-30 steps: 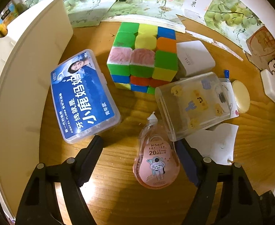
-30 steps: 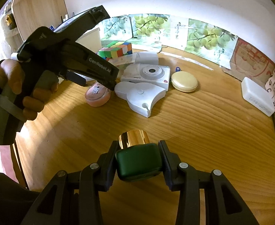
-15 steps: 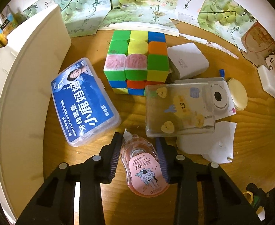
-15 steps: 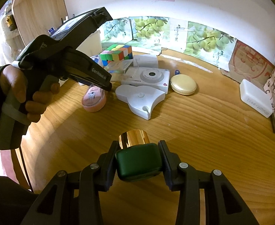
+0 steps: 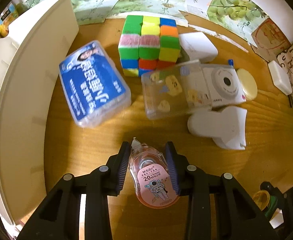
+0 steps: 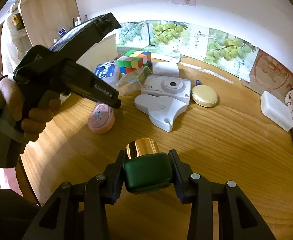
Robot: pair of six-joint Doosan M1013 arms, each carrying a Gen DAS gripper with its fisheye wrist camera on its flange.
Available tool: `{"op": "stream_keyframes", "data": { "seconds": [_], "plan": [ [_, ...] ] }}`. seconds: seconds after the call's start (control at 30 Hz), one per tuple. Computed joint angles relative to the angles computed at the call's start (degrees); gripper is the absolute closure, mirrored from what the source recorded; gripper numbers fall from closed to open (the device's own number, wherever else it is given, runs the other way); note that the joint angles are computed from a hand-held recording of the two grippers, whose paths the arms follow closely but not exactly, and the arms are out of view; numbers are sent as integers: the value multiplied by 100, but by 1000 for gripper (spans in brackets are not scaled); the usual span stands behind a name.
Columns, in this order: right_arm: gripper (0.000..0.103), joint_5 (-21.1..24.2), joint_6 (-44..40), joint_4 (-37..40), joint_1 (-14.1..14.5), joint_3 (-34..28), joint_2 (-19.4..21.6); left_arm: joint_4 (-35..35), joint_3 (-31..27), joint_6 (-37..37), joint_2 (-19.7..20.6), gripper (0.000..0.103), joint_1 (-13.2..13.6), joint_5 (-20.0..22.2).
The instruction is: Organize rigid objects
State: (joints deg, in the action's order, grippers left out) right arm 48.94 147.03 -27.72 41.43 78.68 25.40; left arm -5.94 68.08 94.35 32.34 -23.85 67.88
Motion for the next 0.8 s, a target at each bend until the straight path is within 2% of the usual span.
{"op": "stream_keyframes", "data": {
  "seconds": [0.2, 0.43, 0.73, 0.77, 0.8],
  "plan": [
    [61, -45, -37, -39, 26, -61, 18, -47, 236, 34, -161, 64, 46, 79],
    [61, -84, -120, -84, 70, -143, 41, -95, 879, 169, -686, 65, 226, 29],
    [61, -107, -143, -172, 122, -353, 108, -110, 867, 506, -982, 67, 428, 238],
    [61, -117, -153, -168, 129, -383, 116, -137, 897, 584, -1046, 69, 465, 234],
    [61, -120, -171, -165, 133, -412, 125, -153, 912, 643, -1091, 87, 492, 203]
  ]
}}
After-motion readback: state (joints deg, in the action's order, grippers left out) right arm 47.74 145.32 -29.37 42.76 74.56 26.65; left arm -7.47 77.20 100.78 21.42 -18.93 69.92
